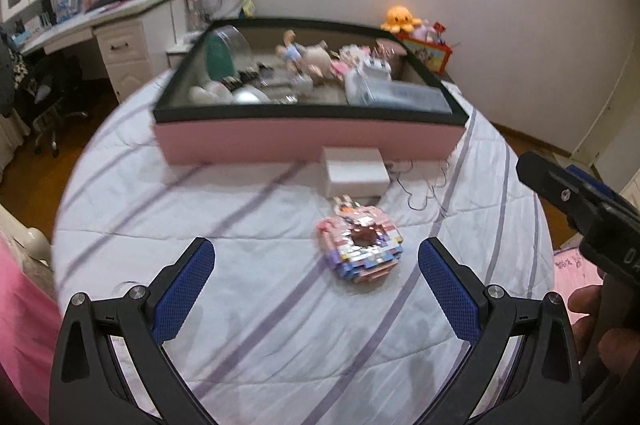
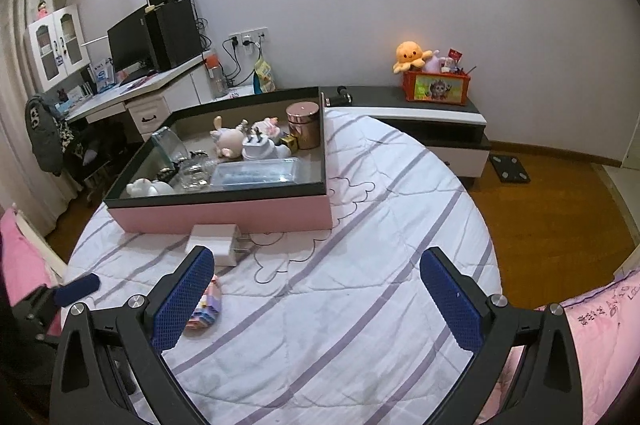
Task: Organize rigid objects
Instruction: 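Withdraw both open grippers toward the pink block figure and white charger, then grasp the pink block figure with the left gripper while the right grasps the white charger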
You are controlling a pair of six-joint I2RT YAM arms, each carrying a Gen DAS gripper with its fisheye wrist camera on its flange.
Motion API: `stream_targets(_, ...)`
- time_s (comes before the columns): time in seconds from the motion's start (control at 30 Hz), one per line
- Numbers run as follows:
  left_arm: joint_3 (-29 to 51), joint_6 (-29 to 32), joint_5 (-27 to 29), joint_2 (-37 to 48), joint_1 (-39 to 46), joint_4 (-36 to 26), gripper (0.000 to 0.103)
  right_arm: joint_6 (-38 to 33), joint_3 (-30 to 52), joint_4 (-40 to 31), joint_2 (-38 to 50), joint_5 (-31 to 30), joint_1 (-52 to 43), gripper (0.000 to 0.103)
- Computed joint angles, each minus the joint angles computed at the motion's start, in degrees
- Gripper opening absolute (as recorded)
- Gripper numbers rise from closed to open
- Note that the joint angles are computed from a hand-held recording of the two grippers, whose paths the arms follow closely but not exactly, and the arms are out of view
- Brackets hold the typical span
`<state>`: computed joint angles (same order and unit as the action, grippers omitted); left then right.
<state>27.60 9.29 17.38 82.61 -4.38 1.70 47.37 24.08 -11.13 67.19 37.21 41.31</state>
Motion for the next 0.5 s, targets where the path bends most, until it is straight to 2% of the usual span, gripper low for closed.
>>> stream_targets(0.23, 3.7, -3.4, -5.4, 11.5, -6.4, 5.3, 0.103, -3.0, -1.8, 4.4, 1.6, -4.1, -5.7, 0.103)
stream_targets(0.37, 3.2, -3.2, -7.7, 15.3, -7.1, 10.2, 0.096, -4.2, -1.4, 6.4, 4.3, -5.9, -6.9, 0.103)
stream_targets(0.4, 2.8, -2.7, -7.6, 14.7, -6.9, 10.6, 0.086, -4.4, -1.2, 6.9, 5.1, -6.1, -7.0, 0.103)
stream_targets(0.43, 2.7, -2.2, -7.7, 14.4, -6.8, 10.8, 0.070, -4.6, -0.9, 7.2, 5.9, -6.5, -7.2, 0.103)
stream_targets(0.47, 2.7, -1.4, -7.8, 14.3, -6.5, 10.8, 0.064, -4.9, -0.6, 7.8, 6.8, -7.0, -7.4, 0.103)
stream_targets(0.5, 2.8, -0.4, -7.1, 14.2, -5.7, 10.5, 0.064, -5.1, -0.2, 8.3, 7.7, -7.3, -7.4, 0.103)
